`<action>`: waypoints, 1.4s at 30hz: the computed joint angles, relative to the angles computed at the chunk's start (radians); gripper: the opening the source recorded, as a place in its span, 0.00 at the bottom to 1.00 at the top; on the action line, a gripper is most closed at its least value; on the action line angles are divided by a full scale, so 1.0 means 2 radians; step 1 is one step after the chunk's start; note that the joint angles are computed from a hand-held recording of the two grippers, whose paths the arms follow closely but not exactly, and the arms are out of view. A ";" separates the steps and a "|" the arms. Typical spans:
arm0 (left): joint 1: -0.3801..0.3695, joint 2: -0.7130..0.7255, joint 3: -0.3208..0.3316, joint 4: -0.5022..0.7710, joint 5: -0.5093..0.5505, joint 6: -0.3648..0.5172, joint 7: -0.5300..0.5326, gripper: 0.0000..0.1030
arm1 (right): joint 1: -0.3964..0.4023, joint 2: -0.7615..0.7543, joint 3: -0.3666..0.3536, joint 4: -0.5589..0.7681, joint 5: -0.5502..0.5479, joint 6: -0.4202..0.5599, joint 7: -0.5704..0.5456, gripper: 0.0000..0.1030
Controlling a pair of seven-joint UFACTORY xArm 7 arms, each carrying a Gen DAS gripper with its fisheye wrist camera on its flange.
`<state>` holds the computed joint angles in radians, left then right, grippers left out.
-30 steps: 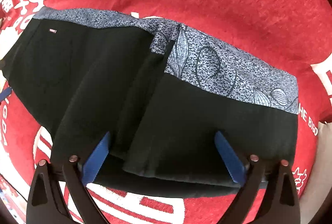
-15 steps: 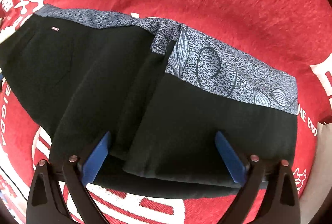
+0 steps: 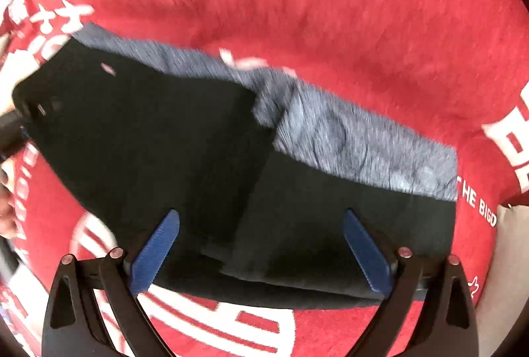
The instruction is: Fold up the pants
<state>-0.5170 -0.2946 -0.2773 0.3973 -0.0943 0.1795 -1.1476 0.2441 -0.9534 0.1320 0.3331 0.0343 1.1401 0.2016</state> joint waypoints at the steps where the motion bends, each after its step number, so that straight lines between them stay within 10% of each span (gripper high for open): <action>1: 0.010 -0.004 -0.011 0.007 0.015 0.017 -0.006 0.29 | 0.002 0.010 -0.004 0.014 0.004 0.000 -0.003 0.97; 7: 0.066 0.008 -0.094 0.087 0.191 0.148 -0.069 0.28 | 0.017 0.124 -0.026 0.113 0.062 -0.014 -0.027 0.97; 19: 0.013 0.032 -0.070 0.131 0.278 0.236 -0.054 0.28 | 0.055 0.455 0.007 0.410 0.169 0.053 -0.098 0.97; 32: -0.013 0.046 -0.063 0.158 0.312 0.283 -0.057 0.28 | 0.147 0.704 0.052 0.666 0.059 0.204 -0.061 0.97; 35: -0.017 0.050 -0.063 0.162 0.317 0.289 -0.057 0.28 | 0.153 0.723 0.047 0.676 0.048 0.226 -0.056 0.68; 37: -0.020 0.053 -0.061 0.164 0.314 0.290 -0.053 0.28 | 0.140 0.715 0.045 0.659 0.074 0.219 -0.052 0.25; 42: -0.026 0.057 -0.062 0.179 0.324 0.294 -0.055 0.28 | 0.115 0.649 0.046 0.586 0.102 0.164 -0.085 0.16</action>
